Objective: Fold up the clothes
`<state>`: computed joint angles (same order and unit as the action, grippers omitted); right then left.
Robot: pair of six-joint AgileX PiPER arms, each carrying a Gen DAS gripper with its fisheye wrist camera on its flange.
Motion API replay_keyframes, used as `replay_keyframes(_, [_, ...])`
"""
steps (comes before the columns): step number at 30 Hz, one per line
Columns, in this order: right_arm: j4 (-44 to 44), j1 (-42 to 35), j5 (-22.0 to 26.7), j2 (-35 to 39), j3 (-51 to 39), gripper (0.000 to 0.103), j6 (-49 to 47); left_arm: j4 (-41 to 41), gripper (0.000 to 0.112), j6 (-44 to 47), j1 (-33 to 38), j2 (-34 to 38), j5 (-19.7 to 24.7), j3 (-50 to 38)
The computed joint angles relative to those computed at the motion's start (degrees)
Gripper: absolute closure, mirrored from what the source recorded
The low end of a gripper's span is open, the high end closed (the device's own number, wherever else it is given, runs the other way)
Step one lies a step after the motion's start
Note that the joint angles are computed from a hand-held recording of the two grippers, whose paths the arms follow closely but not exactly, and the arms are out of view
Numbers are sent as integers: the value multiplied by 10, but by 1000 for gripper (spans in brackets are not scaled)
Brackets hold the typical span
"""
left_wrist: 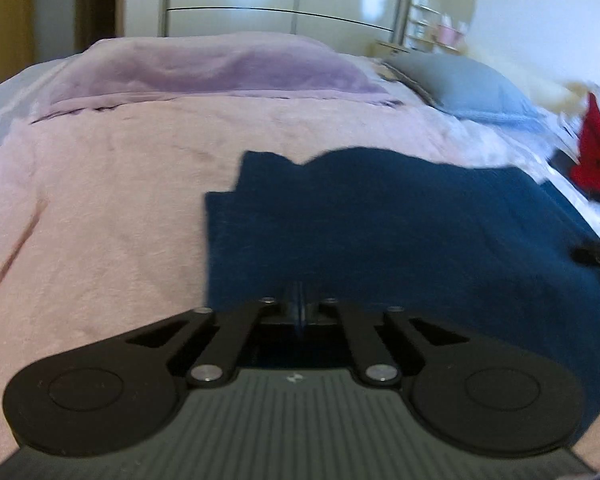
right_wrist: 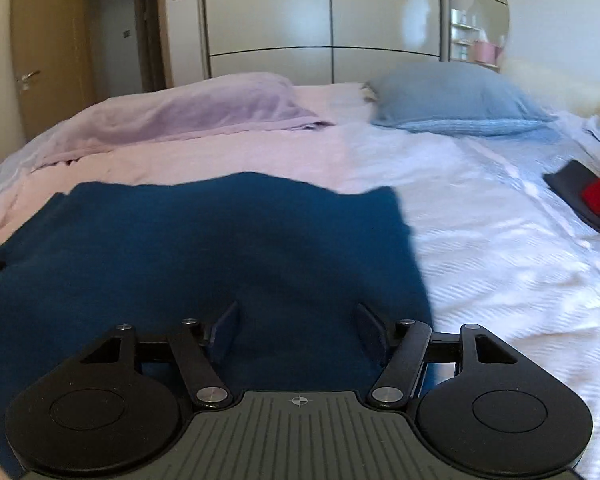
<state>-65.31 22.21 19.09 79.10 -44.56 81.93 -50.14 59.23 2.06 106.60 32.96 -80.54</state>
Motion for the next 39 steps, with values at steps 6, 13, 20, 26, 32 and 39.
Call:
replay_keyframes(6, [49,33,82,-29,-13,39,-8,99,109,-119,-4,-39,5,-10])
replay_keyframes(13, [58,152,160,-173,64,40,52,47,102,-55,87,-149,69,110])
replay_keyframes(20, [138,236,364,-207,58,54,76,54,99,-81,165,-203,82,168])
replay_keyframes(26, [119,355,439,-263,61,54,159,9,99,-43,168,-247,116,204])
replay_keyframes(32, [189,292,370,-256,97,54,193,150,92,-189,73,-240,33,215])
replay_keyframes(39, [187,353,478,-268,63,54,183,253,94,-292,56,-295,56,216])
